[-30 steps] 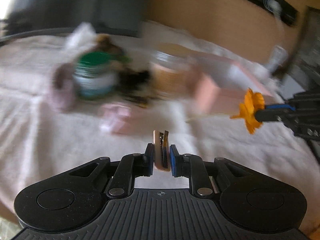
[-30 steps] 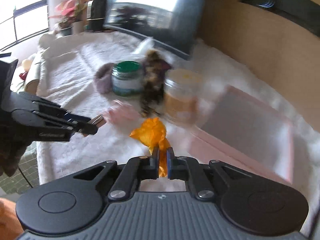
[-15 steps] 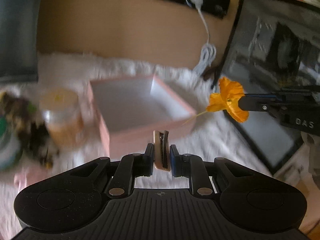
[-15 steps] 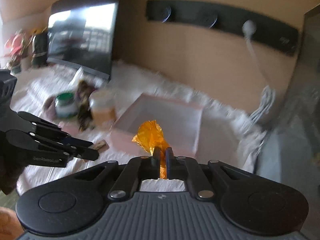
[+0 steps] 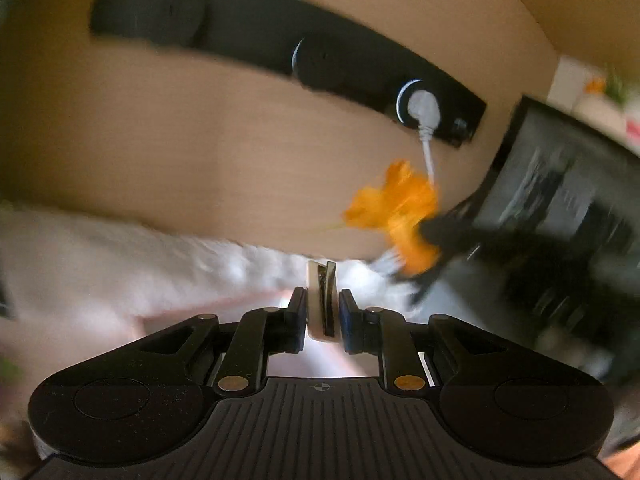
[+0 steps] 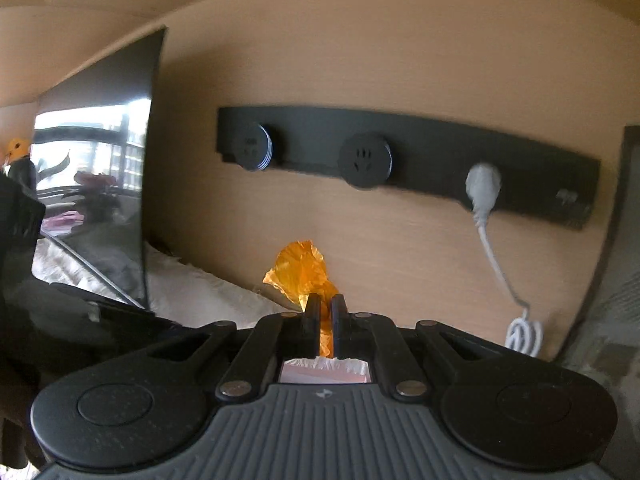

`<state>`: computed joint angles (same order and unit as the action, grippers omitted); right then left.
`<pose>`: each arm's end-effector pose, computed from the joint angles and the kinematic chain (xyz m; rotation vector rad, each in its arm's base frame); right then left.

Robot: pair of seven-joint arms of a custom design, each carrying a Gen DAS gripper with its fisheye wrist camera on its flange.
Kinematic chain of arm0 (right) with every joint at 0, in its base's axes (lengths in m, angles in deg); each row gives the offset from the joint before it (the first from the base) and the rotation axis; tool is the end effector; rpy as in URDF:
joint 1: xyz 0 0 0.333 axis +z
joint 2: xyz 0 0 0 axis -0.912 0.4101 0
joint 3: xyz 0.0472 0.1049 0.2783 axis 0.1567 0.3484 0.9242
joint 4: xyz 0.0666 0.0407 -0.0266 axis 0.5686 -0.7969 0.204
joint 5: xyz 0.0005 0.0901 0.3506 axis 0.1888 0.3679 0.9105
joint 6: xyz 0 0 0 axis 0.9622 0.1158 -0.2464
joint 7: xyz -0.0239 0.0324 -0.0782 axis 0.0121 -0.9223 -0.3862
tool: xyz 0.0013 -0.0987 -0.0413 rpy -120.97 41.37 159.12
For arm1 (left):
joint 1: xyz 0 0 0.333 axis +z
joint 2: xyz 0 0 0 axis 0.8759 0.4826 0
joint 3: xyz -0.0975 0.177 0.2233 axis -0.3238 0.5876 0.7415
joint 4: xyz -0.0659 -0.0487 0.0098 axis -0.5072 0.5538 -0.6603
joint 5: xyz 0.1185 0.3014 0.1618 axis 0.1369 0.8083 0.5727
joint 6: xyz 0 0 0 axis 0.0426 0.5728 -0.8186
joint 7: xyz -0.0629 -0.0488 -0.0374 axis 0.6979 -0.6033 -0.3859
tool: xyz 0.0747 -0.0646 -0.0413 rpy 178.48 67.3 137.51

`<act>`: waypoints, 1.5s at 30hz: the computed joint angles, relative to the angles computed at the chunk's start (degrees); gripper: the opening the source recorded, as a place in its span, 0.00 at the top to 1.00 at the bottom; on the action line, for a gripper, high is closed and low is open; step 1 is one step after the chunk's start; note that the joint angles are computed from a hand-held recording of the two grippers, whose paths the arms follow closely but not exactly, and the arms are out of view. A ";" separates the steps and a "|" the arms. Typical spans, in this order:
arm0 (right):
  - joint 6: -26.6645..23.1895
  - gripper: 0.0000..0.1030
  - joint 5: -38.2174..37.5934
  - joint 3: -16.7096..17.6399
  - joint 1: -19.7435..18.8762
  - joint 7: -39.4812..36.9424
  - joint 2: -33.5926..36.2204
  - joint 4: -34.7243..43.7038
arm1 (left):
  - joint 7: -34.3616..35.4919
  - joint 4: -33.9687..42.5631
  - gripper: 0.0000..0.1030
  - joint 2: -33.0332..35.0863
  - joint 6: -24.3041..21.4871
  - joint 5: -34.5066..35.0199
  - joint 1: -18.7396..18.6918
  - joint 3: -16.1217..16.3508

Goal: Organize soft objects
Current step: 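Carry the clip and flower into the pink box and open both tools, then grasp the pink ribbon with the left tool while the right tool grasps the black cord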

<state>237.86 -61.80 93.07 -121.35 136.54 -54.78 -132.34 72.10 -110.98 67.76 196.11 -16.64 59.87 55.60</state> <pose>0.4657 0.1299 0.5821 -1.4148 1.4294 -1.2462 0.6547 -0.2344 0.5430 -1.2778 2.3609 -1.6170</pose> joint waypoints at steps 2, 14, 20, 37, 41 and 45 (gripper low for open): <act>-2.81 0.90 -1.40 0.14 0.65 -1.04 5.57 1.52 | -9.59 4.86 0.80 4.18 -0.54 8.77 -4.93 4.82; -13.61 0.56 -5.94 -8.06 10.48 5.79 6.04 -6.56 | -18.52 2.70 0.80 6.44 -0.16 32.84 -7.35 3.43; -9.19 0.40 -9.59 -8.00 10.74 10.78 1.83 -10.79 | 0.04 -16.70 0.80 -5.03 16.88 10.75 3.84 -7.85; -7.79 0.37 -14.20 -11.67 22.55 7.92 10.31 -10.69 | 7.39 -50.98 0.80 -29.49 29.65 -14.39 4.59 0.82; -8.00 0.37 -16.09 -7.88 20.33 8.37 11.66 -9.51 | 0.86 -53.78 0.80 -29.99 33.20 -9.77 3.62 3.67; -8.27 0.37 -17.62 -6.92 20.59 8.60 12.34 -9.05 | -5.15 -52.48 0.80 -28.04 35.93 -7.02 2.10 6.51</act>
<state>229.59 -79.42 86.15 -100.77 145.14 -42.44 -141.40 66.94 -163.46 39.73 232.04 -23.66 61.97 62.12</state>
